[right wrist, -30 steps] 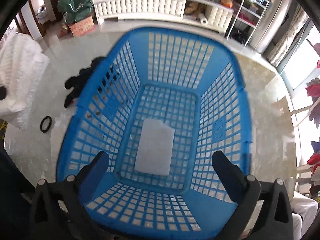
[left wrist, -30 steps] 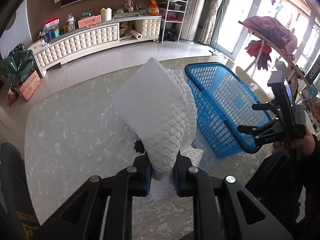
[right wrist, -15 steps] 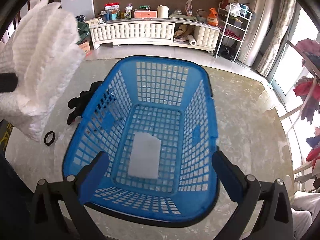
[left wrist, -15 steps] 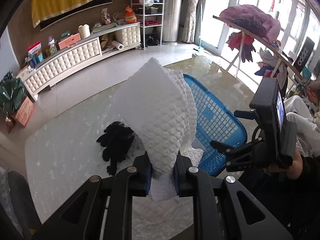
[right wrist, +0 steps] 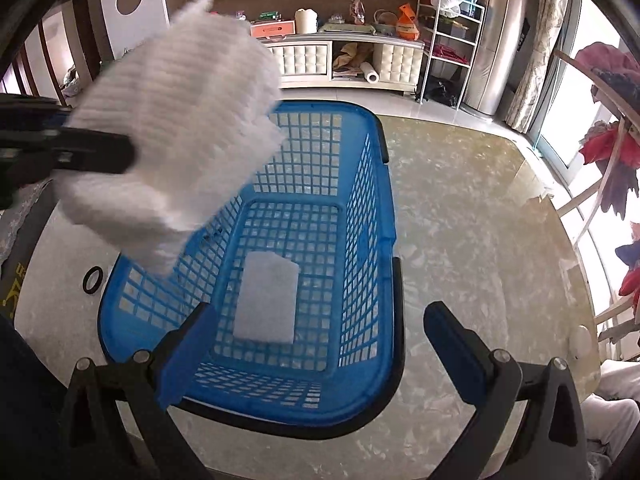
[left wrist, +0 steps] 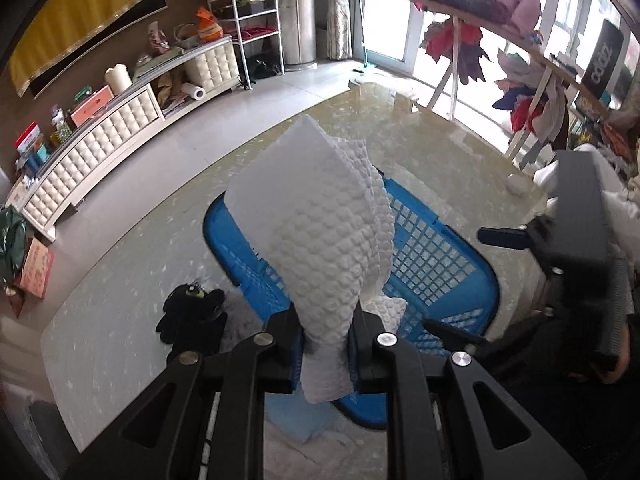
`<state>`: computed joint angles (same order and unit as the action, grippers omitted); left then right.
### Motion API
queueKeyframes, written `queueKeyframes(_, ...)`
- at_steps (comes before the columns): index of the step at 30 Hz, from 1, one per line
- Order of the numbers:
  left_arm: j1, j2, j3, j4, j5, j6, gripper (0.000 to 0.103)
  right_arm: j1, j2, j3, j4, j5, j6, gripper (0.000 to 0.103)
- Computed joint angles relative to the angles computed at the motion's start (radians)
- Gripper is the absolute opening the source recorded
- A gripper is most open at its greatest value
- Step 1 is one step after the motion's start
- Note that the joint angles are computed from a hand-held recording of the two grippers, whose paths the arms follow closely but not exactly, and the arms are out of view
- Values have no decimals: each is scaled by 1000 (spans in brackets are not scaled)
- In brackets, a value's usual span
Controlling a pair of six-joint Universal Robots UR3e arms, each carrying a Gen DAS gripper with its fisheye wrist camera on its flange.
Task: Organize soft objects
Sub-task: 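Lower the white towel into the blue basket and open the left tool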
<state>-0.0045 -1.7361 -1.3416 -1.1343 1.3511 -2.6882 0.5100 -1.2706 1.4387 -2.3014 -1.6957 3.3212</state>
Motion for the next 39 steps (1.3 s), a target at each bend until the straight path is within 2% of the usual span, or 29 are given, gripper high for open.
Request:
queueKeyframes(5, -22, -105, 60, 23, 9, 8, 16, -3, 16, 10, -28, -2, 0, 103)
queueKeyframes(11, -31, -212, 118, 51, 20, 81, 16, -17, 23, 6, -12, 17, 5, 103)
queueKeyframes(14, -29, -274, 180, 29, 17, 130, 16, -24, 40, -17, 13, 14, 10, 103)
queueKeyframes(20, -54, -381, 270, 30, 66, 204, 16, -33, 47, -32, 29, 13, 19, 103)
queueKeyframes(25, -63, -457, 345, 12, 106, 242, 16, -37, 59, -43, 43, 8, 21, 103)
queueKeyframes(28, -55, -472, 358, -5, 83, 276, 17, -42, 63, -48, 49, 13, 25, 103)
queueKeyframes(33, -69, -526, 422, -6, 116, 287, 18, -46, 69, -53, 55, 17, 21, 103)
queueKeyframes(36, -75, -562, 490, -34, 125, 288, 21, -47, 70, -54, 56, 18, 18, 103)
queueKeyframes(37, -80, -566, 496, -34, 136, 282, 24, -49, 69, -52, 54, 20, 18, 103)
queueKeyframes(38, -87, -563, 486, -21, 146, 277, 34, -51, 67, -49, 54, 21, 18, 103)
queueKeyframes(39, -88, -560, 475, -7, 154, 277, 38, -53, 63, -43, 50, 25, 17, 103)
